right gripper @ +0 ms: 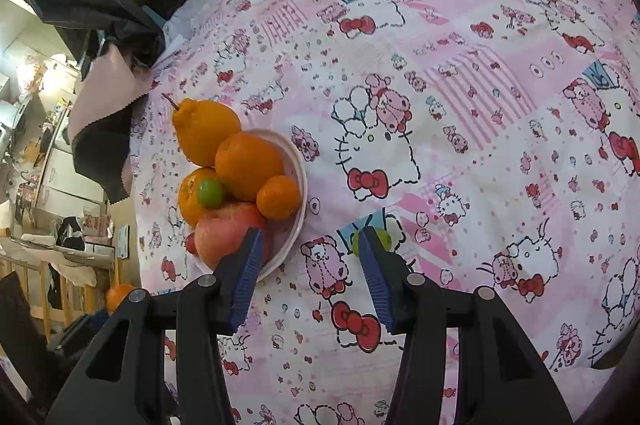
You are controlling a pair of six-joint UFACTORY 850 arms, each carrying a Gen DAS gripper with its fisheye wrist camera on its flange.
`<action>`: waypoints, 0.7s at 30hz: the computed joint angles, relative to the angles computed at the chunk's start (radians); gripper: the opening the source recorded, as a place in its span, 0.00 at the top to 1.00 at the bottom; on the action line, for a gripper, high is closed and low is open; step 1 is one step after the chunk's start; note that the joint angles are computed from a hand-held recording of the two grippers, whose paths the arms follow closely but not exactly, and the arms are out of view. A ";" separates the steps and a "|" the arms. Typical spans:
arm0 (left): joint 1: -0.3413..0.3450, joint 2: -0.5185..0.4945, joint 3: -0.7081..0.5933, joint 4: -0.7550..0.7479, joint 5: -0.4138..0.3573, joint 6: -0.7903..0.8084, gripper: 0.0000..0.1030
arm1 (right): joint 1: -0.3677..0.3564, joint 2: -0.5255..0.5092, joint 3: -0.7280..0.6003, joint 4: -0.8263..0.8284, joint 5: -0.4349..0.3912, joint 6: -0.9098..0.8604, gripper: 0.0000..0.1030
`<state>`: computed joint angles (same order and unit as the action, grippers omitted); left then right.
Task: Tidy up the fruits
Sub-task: 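Lift the mandarin with the left tool while the right tool grasps a green grape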
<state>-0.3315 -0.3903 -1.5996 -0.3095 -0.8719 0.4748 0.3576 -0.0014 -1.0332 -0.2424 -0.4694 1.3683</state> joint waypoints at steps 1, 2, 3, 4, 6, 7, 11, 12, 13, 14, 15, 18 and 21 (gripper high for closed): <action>0.008 -0.009 -0.007 -0.002 -0.008 -0.012 0.62 | -0.001 -0.007 -0.004 0.006 -0.010 -0.005 0.49; 0.014 -0.023 -0.020 -0.002 -0.025 -0.031 0.62 | -0.005 -0.016 -0.007 0.016 -0.023 -0.011 0.49; 0.021 -0.039 -0.035 -0.001 -0.045 -0.053 0.62 | -0.009 -0.026 -0.011 0.027 -0.035 -0.021 0.49; 0.028 -0.052 -0.045 -0.003 -0.059 -0.078 0.62 | -0.014 -0.040 -0.016 0.040 -0.050 -0.035 0.47; 0.037 -0.067 -0.053 -0.009 -0.070 -0.101 0.62 | -0.019 -0.067 -0.029 0.052 -0.083 -0.058 0.47; 0.041 -0.073 -0.056 -0.011 -0.074 -0.111 0.62 | -0.022 -0.087 -0.041 0.062 -0.106 -0.082 0.47; 0.053 -0.083 -0.065 -0.039 -0.099 -0.118 0.62 | -0.026 -0.165 -0.091 0.076 -0.206 -0.167 0.47; 0.053 -0.083 -0.066 -0.042 -0.100 -0.119 0.62 | -0.025 -0.186 -0.107 0.076 -0.230 -0.189 0.47; 0.054 -0.082 -0.067 -0.047 -0.098 -0.116 0.62 | -0.023 -0.197 -0.114 0.072 -0.242 -0.196 0.47; 0.055 -0.081 -0.069 -0.051 -0.097 -0.112 0.62 | -0.021 -0.211 -0.125 0.069 -0.254 -0.209 0.47; 0.055 -0.080 -0.069 -0.057 -0.096 -0.108 0.62 | -0.018 -0.227 -0.139 0.068 -0.266 -0.229 0.47; 0.057 -0.083 -0.077 -0.071 -0.105 -0.099 0.62 | -0.010 -0.269 -0.171 0.066 -0.291 -0.273 0.47; 0.056 -0.086 -0.081 -0.073 -0.108 -0.100 0.62 | -0.005 -0.307 -0.188 0.073 -0.304 -0.307 0.47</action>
